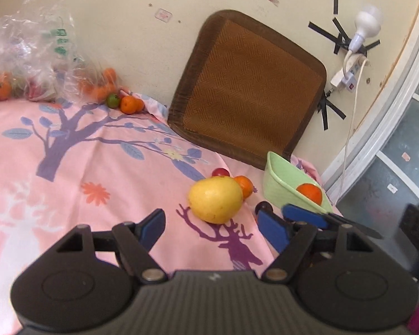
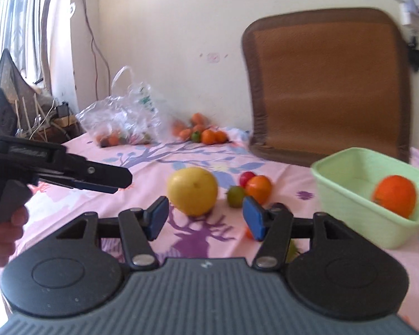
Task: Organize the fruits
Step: 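Grasp the yellow grapefruit with the right tool while the left tool clamps it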
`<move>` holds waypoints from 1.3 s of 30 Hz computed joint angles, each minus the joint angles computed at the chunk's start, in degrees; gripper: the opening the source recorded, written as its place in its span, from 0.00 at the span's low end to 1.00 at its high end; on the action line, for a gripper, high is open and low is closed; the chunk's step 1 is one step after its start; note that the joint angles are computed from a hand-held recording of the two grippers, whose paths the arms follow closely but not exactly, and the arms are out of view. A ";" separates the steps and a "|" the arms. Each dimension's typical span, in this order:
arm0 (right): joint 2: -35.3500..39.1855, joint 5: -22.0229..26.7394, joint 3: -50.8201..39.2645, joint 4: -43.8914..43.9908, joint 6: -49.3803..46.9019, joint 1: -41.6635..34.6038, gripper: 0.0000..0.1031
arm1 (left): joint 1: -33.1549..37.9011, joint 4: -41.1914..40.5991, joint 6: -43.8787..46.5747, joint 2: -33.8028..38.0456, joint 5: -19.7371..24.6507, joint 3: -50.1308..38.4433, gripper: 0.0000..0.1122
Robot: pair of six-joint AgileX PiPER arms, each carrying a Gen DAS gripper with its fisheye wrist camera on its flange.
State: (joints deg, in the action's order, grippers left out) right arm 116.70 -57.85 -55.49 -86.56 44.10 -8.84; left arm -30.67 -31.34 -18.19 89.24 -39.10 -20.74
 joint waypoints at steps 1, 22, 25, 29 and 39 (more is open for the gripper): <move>0.33 1.61 -0.60 1.11 0.38 1.90 0.68 | -0.11 -0.49 -0.31 -0.78 -0.90 1.27 0.67; -4.99 7.55 15.64 30.19 -58.25 24.61 0.63 | 24.67 31.52 -26.05 2.41 -19.28 14.26 0.73; -4.93 5.93 17.56 33.12 -65.50 26.83 0.63 | 28.20 36.19 -27.45 4.26 -20.16 13.22 0.73; -3.91 5.42 17.11 35.54 -67.27 27.86 0.67 | 29.63 38.47 -27.95 6.07 -18.88 10.88 0.74; -2.49 10.29 6.38 23.95 -42.50 23.67 0.72 | 29.42 41.22 -28.50 8.13 -9.66 0.68 0.72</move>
